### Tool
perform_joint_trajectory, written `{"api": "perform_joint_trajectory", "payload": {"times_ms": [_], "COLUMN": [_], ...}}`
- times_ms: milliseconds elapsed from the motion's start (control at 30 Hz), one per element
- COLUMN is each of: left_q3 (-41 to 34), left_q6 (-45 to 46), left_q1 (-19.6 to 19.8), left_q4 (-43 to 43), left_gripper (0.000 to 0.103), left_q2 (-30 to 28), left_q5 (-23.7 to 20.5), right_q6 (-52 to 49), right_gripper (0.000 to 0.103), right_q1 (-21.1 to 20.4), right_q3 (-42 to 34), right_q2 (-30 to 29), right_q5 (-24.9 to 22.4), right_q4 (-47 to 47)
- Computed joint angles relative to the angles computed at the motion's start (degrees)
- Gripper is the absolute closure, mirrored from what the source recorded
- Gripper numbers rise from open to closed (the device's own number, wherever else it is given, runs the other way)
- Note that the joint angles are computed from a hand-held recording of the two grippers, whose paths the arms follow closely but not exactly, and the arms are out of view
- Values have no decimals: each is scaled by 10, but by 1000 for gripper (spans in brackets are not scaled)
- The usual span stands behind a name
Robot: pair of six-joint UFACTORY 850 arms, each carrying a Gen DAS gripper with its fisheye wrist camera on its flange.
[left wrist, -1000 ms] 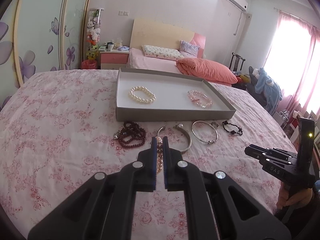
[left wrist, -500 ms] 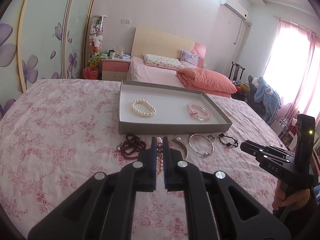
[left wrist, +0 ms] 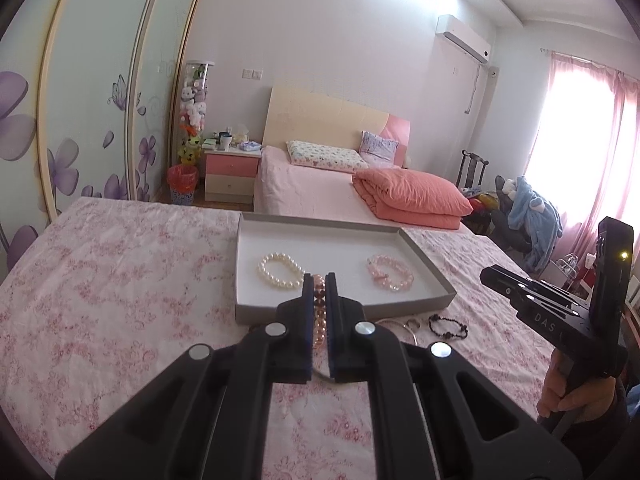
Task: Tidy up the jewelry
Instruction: 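Carry the peach pearl bracelet in the left tool while the right tool carries the pearl charm to the tray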
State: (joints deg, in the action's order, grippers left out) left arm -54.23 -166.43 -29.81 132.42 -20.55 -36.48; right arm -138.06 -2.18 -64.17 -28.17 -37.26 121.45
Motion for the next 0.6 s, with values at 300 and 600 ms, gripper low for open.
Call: {"api": "perform_joint_trajectory", "payload": {"times_ms": [300,600], "left_q3": [-40,-96], "left_q6": [26,35], "left_q1": [9,32], "left_q4": [-12,-5], "left_gripper": [97,97], "left_q2": [-18,-54], "left_q5": [-3,19], "right_q6": [-17,7], "right_gripper": [86,86], "right_q1": [9,18], "right_q3": [-34,-87], "right_q2": [-18,-56], "right_q5": [-12,-4], "right_q4": [27,24]}}
